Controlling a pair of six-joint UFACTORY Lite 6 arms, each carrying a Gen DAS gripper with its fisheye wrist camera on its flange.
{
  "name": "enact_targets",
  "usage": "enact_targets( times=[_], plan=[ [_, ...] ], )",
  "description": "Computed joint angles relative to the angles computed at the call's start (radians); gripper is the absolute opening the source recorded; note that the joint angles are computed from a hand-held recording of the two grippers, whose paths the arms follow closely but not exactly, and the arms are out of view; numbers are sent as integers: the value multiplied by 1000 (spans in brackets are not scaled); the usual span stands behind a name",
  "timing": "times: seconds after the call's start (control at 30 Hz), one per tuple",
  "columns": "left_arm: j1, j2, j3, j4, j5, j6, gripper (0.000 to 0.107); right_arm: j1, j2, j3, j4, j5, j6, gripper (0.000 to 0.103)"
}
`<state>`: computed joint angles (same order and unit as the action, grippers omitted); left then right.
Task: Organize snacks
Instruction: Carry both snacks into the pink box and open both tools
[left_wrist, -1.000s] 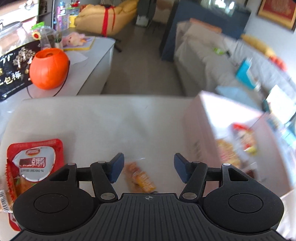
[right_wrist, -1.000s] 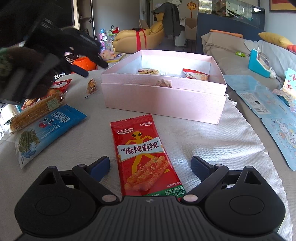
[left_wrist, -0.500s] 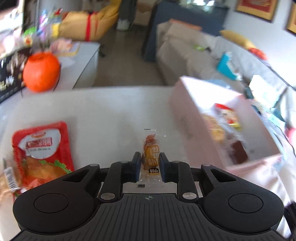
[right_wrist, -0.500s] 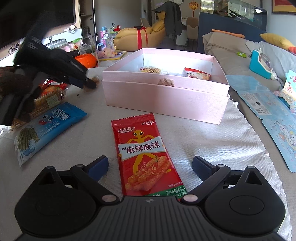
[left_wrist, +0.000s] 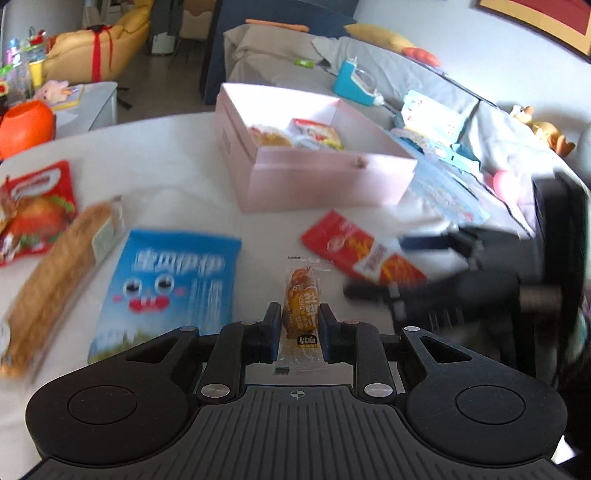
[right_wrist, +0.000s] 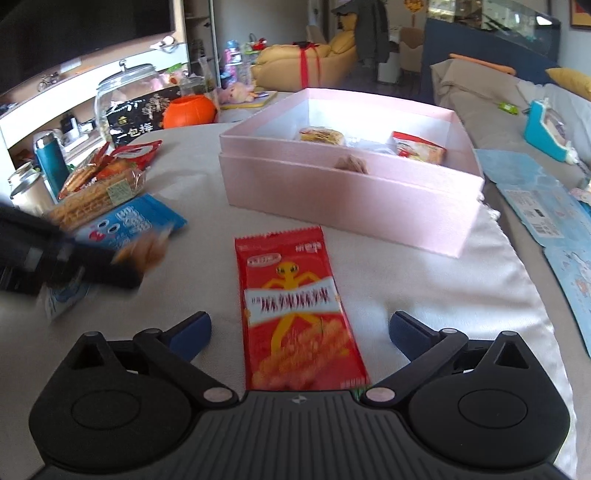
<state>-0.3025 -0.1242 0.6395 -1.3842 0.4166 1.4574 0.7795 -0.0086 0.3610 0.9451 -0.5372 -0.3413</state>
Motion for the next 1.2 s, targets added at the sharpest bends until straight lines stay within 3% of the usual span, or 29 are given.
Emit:
enact_targets(
  times=[0.07, 0.13, 0.2, 0.27, 0.43, 0.53, 0.67, 0.8, 0.93, 1.0, 1.07, 1.13, 1.2],
  plan=[
    [1, -12, -21, -2, -9, -1, 25, -47, 24, 33, -38, 15, 25, 99],
    [4, -65, -56, 17, -17, -12, 25, -56, 56, 87, 43, 24, -57, 85],
    [-6, -133, -87, 29, -31, -12, 25, -42, 53, 127, 176, 49, -211, 49],
    [-27, -177, -98, 57, -54, -32, 25, -11, -8, 129, 335, 76, -377, 47],
    [-31, -195, -73, 111, -23, -86, 25, 113, -229, 47, 654, -17, -647, 46],
    [-11, -144, -28, 17, 20, 7, 25, 118, -394, 8, 792, -45, -787, 45],
    [-4, 27, 154, -99, 57, 71, 25, 88, -551, 26, 931, -107, -952, 45],
    [-58, 208, 438, -96, 13, 22, 25, 1, -592, 146, 945, -152, -1091, 45],
    [-91, 430, 799, 95, 25, -229, 26, -163, -494, 372, 942, -98, -1251, 45],
    [-85, 587, 1008, 124, 77, -345, 28, -223, -386, 512, 935, -93, -1316, 45],
    [-91, 781, 1217, 254, 101, -550, 33, -267, -268, 646, 935, -104, -1376, 48],
    [-101, 944, 1385, 453, 120, -754, 30, -362, -138, 779, 1102, -11, -1549, 61],
    [-106, 966, 1385, 519, 106, -825, 30, -454, -10, 866, 1311, 85, -1704, 67]
  ],
)
